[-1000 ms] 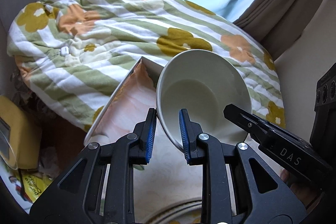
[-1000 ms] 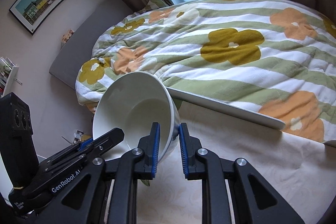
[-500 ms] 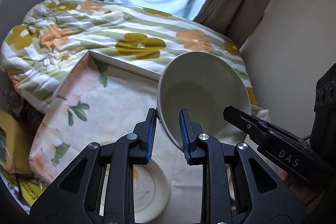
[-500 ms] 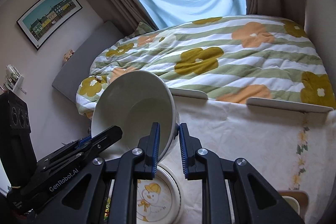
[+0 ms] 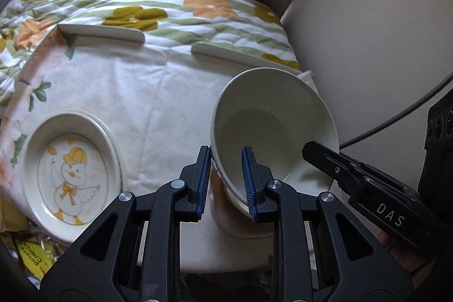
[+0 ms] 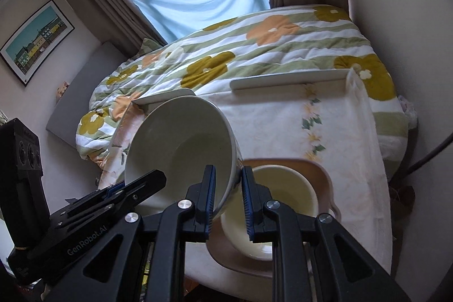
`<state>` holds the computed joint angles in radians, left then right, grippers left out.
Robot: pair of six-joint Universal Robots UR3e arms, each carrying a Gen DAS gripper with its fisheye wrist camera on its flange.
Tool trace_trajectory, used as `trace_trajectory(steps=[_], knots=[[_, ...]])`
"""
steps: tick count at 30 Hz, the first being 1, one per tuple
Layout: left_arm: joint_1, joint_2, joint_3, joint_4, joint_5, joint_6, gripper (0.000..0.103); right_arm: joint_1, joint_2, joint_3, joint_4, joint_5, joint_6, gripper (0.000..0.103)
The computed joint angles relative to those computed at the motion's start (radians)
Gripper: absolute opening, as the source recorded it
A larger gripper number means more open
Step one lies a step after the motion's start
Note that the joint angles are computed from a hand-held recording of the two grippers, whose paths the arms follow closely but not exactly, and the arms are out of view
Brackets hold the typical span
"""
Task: Organize plates and bowls
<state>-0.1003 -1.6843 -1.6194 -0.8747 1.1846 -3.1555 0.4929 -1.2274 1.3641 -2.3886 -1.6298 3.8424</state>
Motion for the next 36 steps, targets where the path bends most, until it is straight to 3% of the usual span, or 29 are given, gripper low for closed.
trace_trajectory(steps=[11, 23, 36], knots=[[-0.109, -0.119, 0.08, -0.068, 0.063, 0.029, 0.02, -0.023, -0.143, 0.307, -0.091, 0.007, 0.091, 0.017], [-0.159, -0.247, 0.233, -0.154, 0.143, 0.061, 0.02, -0.052, -0.132, 0.338, -0.102, 0.028, 0.099, 0.017], [-0.192, -0.257, 0.229, -0.131, 0.211, 0.079, 0.02, -0.051, -0.119, 0.34, -0.089, 0.037, 0.105, 0.017]])
